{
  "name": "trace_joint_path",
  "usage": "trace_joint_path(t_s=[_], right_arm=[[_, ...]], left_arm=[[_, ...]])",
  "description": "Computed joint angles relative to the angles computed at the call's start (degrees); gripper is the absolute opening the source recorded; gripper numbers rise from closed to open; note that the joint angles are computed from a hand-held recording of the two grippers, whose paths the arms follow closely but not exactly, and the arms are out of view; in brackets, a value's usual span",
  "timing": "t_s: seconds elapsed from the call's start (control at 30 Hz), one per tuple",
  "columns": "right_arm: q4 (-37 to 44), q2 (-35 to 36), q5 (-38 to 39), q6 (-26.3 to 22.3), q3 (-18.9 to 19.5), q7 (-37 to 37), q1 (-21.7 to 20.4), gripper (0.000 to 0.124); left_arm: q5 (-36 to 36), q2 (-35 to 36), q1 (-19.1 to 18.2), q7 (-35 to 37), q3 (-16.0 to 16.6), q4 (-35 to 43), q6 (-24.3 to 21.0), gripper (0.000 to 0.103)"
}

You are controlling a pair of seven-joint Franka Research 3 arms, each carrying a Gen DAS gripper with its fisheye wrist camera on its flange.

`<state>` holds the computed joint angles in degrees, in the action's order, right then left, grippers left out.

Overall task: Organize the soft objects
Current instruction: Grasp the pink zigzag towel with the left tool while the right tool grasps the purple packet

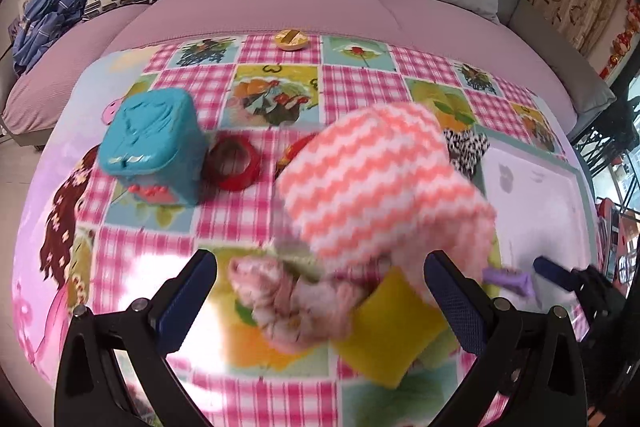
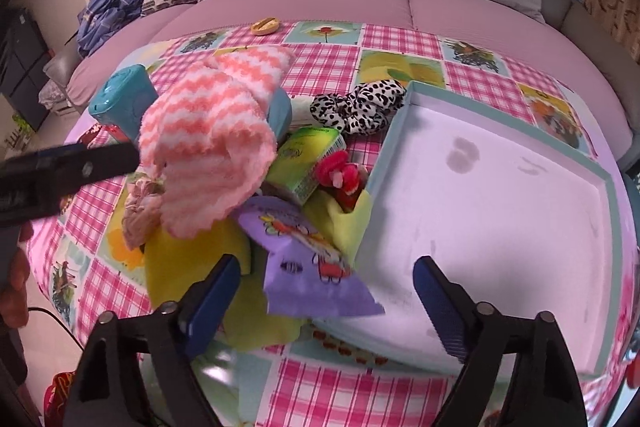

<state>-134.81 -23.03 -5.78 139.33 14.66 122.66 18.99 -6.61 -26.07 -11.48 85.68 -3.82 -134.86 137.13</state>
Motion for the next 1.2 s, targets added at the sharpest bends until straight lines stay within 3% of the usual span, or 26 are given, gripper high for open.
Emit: trace_joint_path(t_s=[0.23,0.6,0.77,0.9,1.2], right_arm=[[0.1,1.1,1.6,2.1,-0.9,-2.4,0.7,0.073],[-0.7,0.4,3.1,4.2,-1.0,-5.4,1.1,0.039],[-0.6,0.2,3.3,4.6,-0.7,-6.5,1.2,0.029],[-1.0,-0.2,3.9,5.3,-0.7,-6.9,1.3,0.02],[-1.6,-2.7,6.3,6.3,-0.8,-8.3,1.8,0.017]], left_arm=[[0.1,5.6,0.0,-1.1,-1.5,3.6,0.8,0.099],[1.2,5.3,0.4,-3.7,-2.0,3.2,1.5,0.046],[0.0,4.5,0.1,-3.4,-1.4,2.4,2.4,0.015],[-0.7,3.4,-0.1,-3.1,-1.0,1.5,3.5,0.01],[-0.5,-0.8,0.2,-4.9,-0.1,-0.2,5.1,0.008]])
